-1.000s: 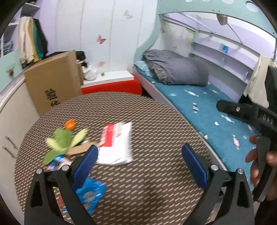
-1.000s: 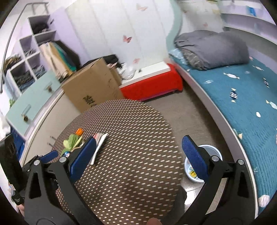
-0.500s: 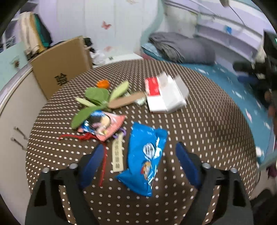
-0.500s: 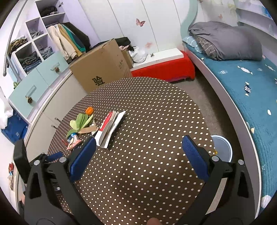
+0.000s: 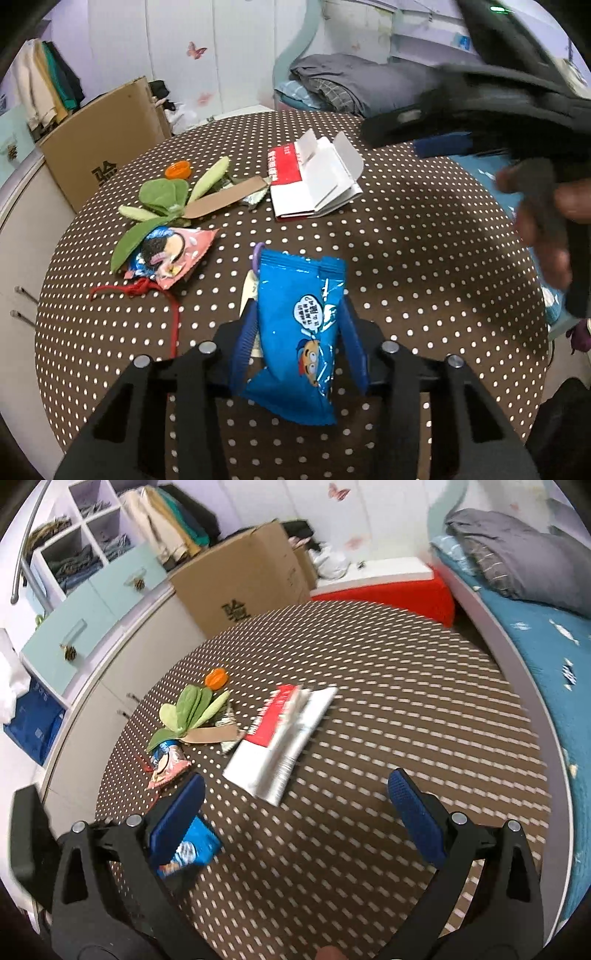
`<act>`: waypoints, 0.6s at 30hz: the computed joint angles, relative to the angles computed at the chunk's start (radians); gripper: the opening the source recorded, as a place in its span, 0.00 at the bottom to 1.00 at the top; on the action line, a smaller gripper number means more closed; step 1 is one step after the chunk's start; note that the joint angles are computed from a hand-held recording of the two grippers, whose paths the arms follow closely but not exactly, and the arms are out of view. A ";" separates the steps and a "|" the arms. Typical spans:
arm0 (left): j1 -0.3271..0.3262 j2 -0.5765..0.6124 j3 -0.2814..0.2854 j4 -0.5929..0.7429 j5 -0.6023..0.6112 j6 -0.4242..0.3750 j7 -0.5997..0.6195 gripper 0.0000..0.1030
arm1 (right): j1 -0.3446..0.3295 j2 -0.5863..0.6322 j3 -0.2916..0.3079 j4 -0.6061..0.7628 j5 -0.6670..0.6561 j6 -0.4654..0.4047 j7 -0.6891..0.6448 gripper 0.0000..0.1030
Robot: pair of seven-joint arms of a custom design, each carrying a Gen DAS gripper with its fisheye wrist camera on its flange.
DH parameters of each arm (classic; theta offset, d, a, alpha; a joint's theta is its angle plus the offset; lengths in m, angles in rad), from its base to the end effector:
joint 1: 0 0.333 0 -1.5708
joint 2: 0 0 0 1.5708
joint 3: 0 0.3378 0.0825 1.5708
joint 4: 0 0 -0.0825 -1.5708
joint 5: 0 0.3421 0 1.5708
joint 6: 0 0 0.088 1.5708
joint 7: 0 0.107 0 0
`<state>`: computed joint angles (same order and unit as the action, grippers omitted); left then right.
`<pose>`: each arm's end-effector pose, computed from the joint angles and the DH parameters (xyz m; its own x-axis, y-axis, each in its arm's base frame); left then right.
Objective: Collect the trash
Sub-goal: 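Grasp the blue snack bag with the left tool while the right tool grasps the white-red paper box, then carry the blue bag and paper box to the wastebasket and release them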
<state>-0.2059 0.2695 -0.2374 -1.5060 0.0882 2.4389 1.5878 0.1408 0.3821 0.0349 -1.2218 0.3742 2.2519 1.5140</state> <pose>0.6011 -0.2592 0.6219 -0.4487 -0.8930 -0.0344 -0.6905 0.3709 -0.6211 0.6707 0.1233 0.6568 0.1943 -0.9182 -0.3452 -0.8150 0.0447 -0.5777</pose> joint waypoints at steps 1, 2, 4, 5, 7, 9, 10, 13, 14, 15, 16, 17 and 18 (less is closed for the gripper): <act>-0.002 -0.006 0.003 -0.009 0.005 0.004 -0.012 0.53 | 0.009 0.027 -0.002 0.035 -0.016 -0.011 0.009 0.94; 0.000 -0.019 0.005 -0.029 0.005 0.017 -0.020 0.55 | 0.026 0.064 -0.010 0.084 -0.049 -0.026 0.034 0.94; 0.005 -0.046 0.007 -0.074 0.003 0.043 -0.034 0.56 | 0.036 0.102 -0.012 0.132 -0.072 -0.041 0.053 0.90; 0.009 -0.060 0.009 -0.095 -0.001 0.055 -0.042 0.56 | 0.042 0.122 -0.013 0.156 -0.085 -0.052 0.062 0.84; 0.014 -0.084 0.015 -0.132 0.000 0.078 -0.066 0.56 | 0.074 0.133 -0.033 0.162 -0.152 -0.032 0.075 0.51; 0.028 -0.101 0.008 -0.157 -0.034 0.087 -0.043 0.56 | 0.074 0.133 -0.028 0.157 -0.164 -0.027 0.069 0.30; 0.030 -0.106 0.005 -0.167 -0.043 0.096 -0.030 0.56 | 0.062 0.126 -0.016 0.145 -0.142 -0.023 0.061 0.29; 0.024 -0.098 -0.001 -0.163 -0.047 0.097 0.000 0.56 | 0.039 0.075 -0.004 0.060 -0.101 0.014 0.034 0.22; 0.021 -0.081 -0.004 -0.136 -0.052 0.075 0.005 0.54 | 0.032 0.051 -0.002 0.023 -0.087 0.030 0.024 0.20; 0.018 -0.065 -0.005 -0.109 -0.054 0.055 0.008 0.46 | 0.026 0.033 -0.001 -0.004 -0.077 0.041 0.013 0.18; 0.017 -0.060 -0.009 -0.099 -0.061 0.049 0.017 0.29 | 0.017 -0.001 -0.001 -0.053 -0.063 0.060 -0.004 0.16; 0.030 -0.053 -0.026 -0.085 -0.118 0.037 0.059 0.27 | 0.010 -0.016 -0.002 -0.074 -0.051 0.065 -0.015 0.15; 0.033 -0.053 -0.030 -0.082 -0.141 0.033 0.072 0.26 | 0.000 -0.041 -0.001 -0.108 -0.034 0.071 -0.030 0.14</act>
